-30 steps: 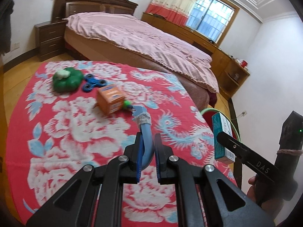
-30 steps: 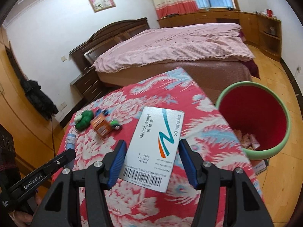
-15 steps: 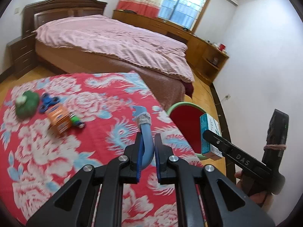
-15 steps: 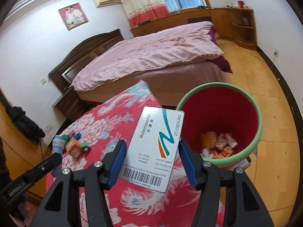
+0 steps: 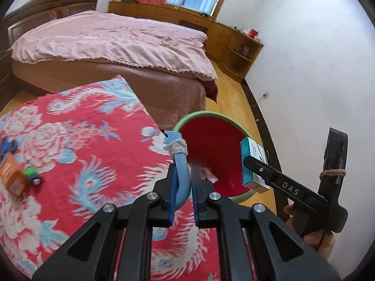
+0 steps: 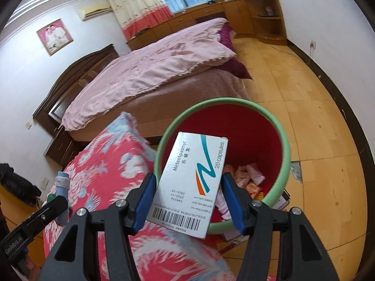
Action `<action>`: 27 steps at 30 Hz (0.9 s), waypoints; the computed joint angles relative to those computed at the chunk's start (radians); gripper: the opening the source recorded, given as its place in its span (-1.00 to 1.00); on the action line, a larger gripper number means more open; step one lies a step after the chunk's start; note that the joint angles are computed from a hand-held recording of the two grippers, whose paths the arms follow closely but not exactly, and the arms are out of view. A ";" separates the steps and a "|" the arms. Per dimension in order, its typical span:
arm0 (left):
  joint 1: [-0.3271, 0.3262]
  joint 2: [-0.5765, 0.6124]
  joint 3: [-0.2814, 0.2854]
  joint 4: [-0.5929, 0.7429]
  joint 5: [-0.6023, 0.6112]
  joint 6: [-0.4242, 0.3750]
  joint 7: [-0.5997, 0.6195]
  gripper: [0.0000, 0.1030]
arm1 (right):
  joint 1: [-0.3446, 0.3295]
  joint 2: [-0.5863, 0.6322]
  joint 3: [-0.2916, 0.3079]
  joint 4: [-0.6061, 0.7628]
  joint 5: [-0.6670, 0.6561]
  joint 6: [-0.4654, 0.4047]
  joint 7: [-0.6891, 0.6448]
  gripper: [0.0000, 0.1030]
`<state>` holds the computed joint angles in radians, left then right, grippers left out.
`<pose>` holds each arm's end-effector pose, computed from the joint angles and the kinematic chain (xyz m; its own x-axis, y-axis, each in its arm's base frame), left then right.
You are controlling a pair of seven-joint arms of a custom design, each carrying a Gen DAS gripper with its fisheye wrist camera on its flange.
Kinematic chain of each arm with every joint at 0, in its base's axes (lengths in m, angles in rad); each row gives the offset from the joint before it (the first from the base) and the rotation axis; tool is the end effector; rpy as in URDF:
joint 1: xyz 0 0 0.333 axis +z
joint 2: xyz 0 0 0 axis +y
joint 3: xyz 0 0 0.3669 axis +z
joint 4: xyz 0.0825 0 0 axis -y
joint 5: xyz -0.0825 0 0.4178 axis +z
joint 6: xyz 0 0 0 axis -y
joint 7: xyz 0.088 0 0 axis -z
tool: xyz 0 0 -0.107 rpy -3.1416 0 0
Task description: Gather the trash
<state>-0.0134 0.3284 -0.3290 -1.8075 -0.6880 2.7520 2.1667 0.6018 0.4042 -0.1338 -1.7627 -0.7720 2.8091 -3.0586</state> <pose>0.6948 -0.1929 0.4638 -0.4122 -0.8541 0.3172 -0.7607 0.1310 -0.6358 0.6379 0.3746 0.4278 -0.3176 -0.8625 -0.3940 -0.6374 0.5019 -0.5847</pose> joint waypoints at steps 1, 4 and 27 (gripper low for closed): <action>-0.008 0.012 0.002 0.012 0.012 -0.006 -0.009 -0.80 | -0.002 0.000 -0.003 -0.004 0.000 0.003 0.005 0.19; -0.030 0.044 0.004 0.046 0.055 -0.018 -0.037 -0.80 | -0.007 -0.006 -0.019 -0.028 -0.010 0.031 0.035 0.19; -0.086 0.150 -0.006 0.151 0.260 -0.056 -0.167 -0.33 | -0.042 -0.081 -0.029 -0.124 -0.195 0.053 0.261 0.22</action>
<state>-0.0993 0.4784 -0.3354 -1.6568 -0.4285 2.6958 2.0001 0.5594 0.3227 -0.1626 -1.8863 -0.9667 2.8618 -2.7977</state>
